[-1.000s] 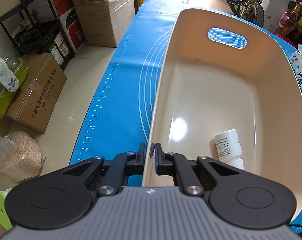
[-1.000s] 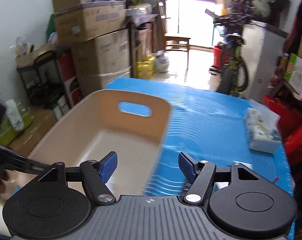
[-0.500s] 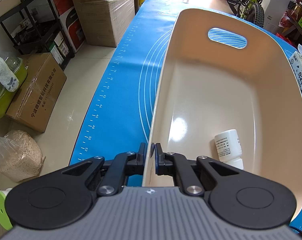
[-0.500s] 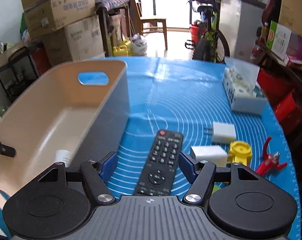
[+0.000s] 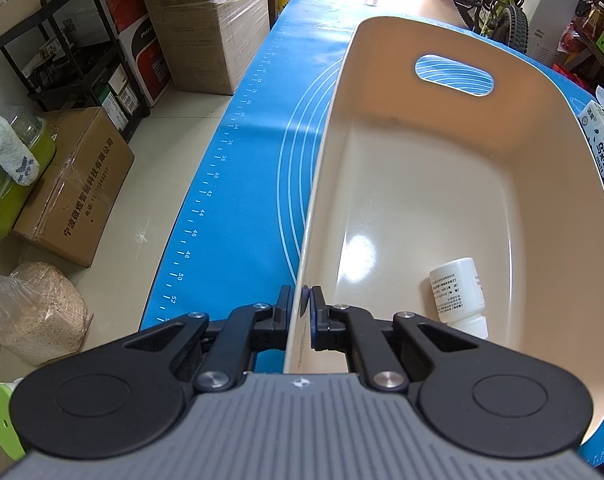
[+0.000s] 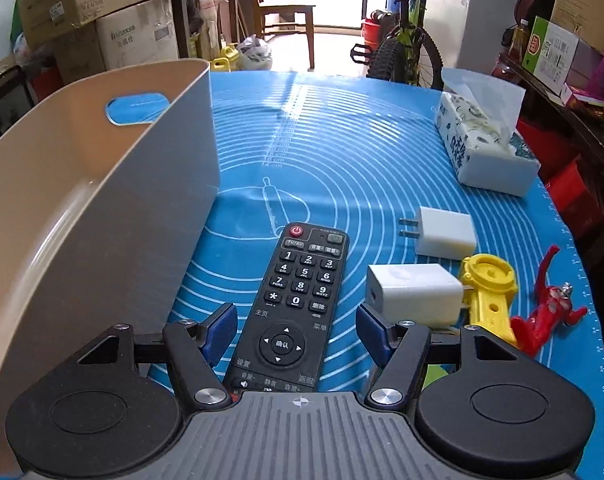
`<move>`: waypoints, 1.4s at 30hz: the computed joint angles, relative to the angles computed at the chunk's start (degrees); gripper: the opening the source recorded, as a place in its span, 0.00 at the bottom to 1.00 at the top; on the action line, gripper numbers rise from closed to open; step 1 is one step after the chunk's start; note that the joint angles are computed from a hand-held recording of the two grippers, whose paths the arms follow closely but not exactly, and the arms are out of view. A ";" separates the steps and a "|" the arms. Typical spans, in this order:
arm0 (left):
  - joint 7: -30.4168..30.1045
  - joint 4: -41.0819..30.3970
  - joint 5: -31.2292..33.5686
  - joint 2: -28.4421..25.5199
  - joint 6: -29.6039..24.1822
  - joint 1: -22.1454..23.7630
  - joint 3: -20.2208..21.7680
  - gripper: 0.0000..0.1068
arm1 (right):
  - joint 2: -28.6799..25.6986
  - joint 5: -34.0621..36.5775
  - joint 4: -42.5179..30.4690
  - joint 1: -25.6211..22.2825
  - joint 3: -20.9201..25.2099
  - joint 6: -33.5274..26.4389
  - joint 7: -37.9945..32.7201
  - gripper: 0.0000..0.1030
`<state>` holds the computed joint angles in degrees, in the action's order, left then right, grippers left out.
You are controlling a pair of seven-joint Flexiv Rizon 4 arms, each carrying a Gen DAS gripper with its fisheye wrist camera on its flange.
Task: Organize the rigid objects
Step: 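Move the right tool to the black remote and grasp it, then lift the remote into the basket and release it with the right tool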
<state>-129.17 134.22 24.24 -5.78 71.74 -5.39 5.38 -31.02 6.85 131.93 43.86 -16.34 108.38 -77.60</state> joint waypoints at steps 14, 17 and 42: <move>-0.07 0.02 0.11 0.04 -0.10 0.02 -0.06 0.09 | -3.92 0.73 -1.70 5.11 -4.88 -0.96 5.57 0.60; -0.11 0.03 0.17 0.05 -0.11 0.01 -0.06 0.09 | -4.77 2.09 -0.97 6.37 -5.38 1.60 4.75 0.56; 0.19 0.11 -0.26 0.08 0.01 0.06 -0.08 0.09 | -0.12 16.72 1.26 11.37 -7.27 11.48 -8.10 0.53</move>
<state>-128.98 134.33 23.98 -5.70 71.75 -5.32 5.30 -31.14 23.57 133.20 55.23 -23.61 119.85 -85.70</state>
